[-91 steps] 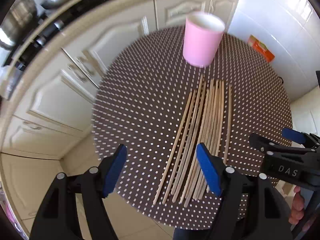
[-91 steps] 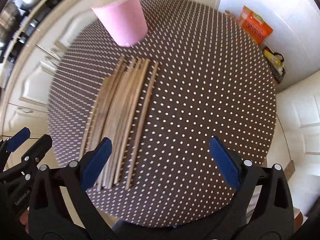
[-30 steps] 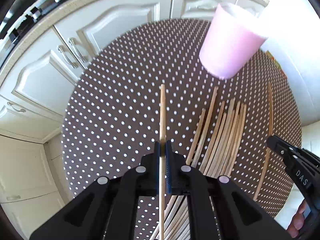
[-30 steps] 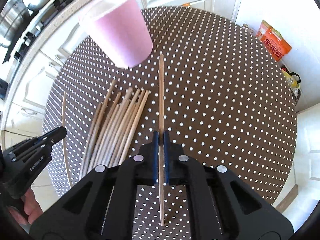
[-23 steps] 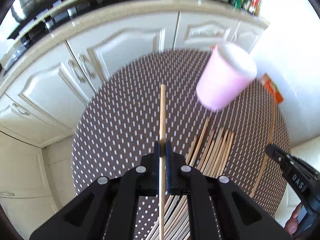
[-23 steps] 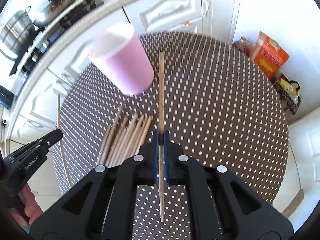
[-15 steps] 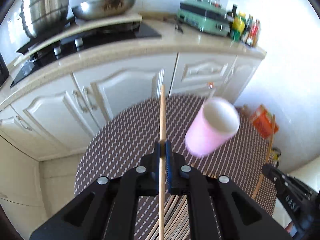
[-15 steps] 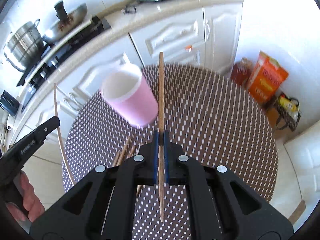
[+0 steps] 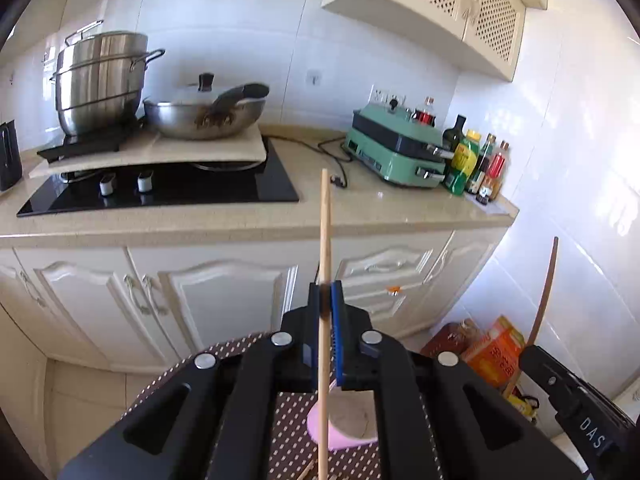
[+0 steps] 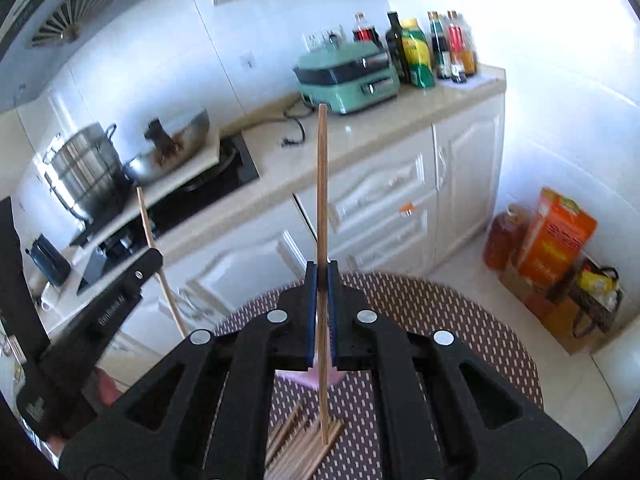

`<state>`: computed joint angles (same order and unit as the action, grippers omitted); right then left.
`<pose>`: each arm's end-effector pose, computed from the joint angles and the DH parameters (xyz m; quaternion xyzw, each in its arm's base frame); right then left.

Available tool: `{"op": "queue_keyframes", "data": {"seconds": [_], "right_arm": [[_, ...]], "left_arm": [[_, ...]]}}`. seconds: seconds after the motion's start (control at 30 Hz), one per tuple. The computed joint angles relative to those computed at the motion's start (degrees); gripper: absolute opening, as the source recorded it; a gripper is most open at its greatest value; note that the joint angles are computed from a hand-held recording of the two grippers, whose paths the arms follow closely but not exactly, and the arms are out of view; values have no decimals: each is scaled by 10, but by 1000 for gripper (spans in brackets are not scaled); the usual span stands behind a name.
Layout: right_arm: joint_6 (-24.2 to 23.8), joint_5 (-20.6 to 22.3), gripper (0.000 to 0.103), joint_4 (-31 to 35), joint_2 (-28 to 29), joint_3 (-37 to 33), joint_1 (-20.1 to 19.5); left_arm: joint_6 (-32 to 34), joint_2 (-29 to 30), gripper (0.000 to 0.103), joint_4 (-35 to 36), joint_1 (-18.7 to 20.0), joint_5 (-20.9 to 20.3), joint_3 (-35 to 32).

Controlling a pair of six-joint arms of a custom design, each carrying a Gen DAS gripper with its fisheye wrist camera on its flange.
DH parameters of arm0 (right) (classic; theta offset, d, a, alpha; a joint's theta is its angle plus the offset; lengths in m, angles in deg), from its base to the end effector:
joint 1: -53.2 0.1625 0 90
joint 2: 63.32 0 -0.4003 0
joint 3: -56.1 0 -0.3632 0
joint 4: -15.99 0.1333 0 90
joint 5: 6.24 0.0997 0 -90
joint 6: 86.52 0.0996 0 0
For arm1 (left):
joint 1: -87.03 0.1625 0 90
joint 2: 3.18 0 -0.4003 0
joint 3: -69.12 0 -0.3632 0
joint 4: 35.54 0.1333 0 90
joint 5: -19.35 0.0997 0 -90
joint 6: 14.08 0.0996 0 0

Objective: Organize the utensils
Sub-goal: 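Lift the right tool's chopstick upright toward the pink cup while the left tool carries its chopstick there, then lower the right tool's chopstick into the pink cup and open while the left tool does the same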

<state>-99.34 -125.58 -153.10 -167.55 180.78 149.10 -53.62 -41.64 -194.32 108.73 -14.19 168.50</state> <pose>0.1219 -0.3573 0.4636 0.0148 -0.8524 0.4595 0.2490 -0.4740 -0.4215 0.0532 0.1869 0.8595 -0.4169 0.2291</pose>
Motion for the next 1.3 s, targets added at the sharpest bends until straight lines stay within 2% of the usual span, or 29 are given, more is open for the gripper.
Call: {"op": "queue_keyframes", "data": {"seconds": [0.3,0.57,0.67,0.73,0.97,1.07,1.23,1.3], "right_arm": [[-23,90,5,-46,43,-37,-44],[-33,166,5,-75,73,-35,-94],[-47,179,5,-82,83,-26,-107],[-53,186,5,-78,83,-18,-118],[-65,180,5,-57,77,17,-140],[-70,185,5,-39,73,27,-147],[-47,196,5,-2,69,27,-158],[-49,188,5,1,67,28,-155]], "left_arm": [[94,80,6,-101,16,22,-74],[150,127,6,-192,30,27,-90],[172,138,6,-215,33,25,-82],[152,142,6,-189,34,42,-77],[60,112,7,-88,37,28,-27],[61,104,7,-78,34,16,-14],[53,92,8,-49,30,5,-1],[57,88,8,-48,27,2,7]]}}
